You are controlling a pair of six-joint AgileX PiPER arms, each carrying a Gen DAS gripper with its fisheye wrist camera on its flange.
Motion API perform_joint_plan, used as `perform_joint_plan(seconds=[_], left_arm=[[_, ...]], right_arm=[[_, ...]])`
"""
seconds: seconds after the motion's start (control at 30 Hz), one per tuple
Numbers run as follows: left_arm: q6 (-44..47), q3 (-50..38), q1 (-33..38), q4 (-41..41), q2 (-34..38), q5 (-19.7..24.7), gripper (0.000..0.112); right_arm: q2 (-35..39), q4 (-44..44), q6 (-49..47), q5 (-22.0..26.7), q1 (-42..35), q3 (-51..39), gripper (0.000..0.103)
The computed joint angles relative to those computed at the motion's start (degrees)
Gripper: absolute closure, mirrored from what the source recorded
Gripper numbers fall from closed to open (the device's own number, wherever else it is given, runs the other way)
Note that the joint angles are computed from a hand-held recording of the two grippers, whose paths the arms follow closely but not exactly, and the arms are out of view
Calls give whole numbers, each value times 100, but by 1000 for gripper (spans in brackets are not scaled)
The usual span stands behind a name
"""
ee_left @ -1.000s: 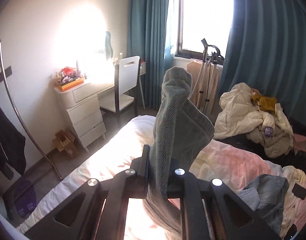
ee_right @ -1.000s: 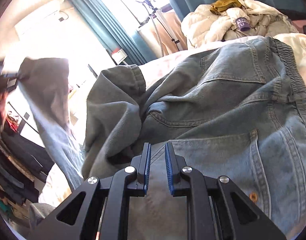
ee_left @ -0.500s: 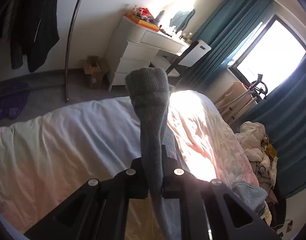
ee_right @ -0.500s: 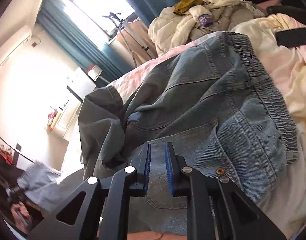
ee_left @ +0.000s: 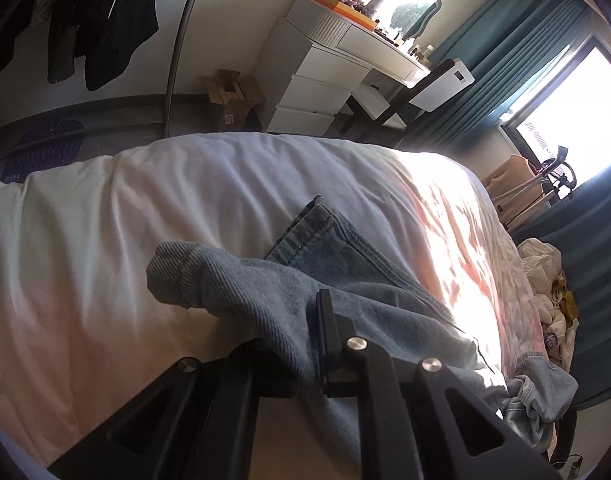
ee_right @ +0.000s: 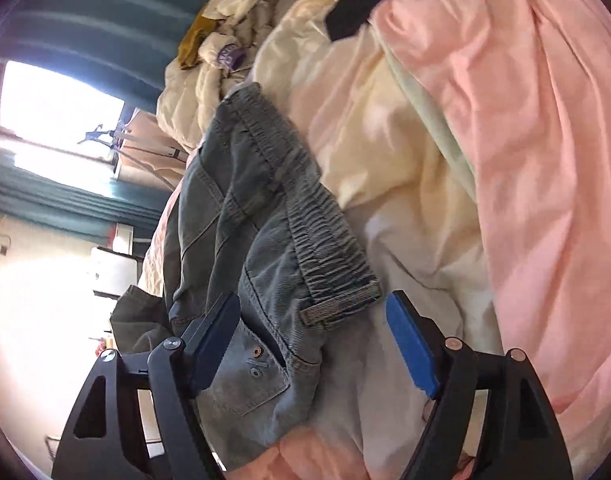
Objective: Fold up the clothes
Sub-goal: 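Lay the leg across the jeans with the left gripper while the right gripper smooths the waistband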
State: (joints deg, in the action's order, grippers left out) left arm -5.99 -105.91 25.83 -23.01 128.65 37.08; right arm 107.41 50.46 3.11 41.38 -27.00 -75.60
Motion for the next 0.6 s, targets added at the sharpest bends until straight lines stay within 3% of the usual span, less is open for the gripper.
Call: perform_joint_plan(seconds=[0.17,0.27,0.37,0.43,0.6], left_arm=[[-249,146,-33,453,157,-155,105],[69,440,34,84,81,-415,105],[164,545,27,72,20,-506,105],[266,649,45,-32,-59,-556,105],[657,886,132,-432,-222,-582,105]], right_arm=[[889,1019,-560,738,46,-392,27],[1218,1754,-978,713,149,-416,31],[1221,1406,-775,338,303,-625,49],[1088,1089,-638,62,396,-639,88],[285,1265,-1357,-771,438,-102,93]])
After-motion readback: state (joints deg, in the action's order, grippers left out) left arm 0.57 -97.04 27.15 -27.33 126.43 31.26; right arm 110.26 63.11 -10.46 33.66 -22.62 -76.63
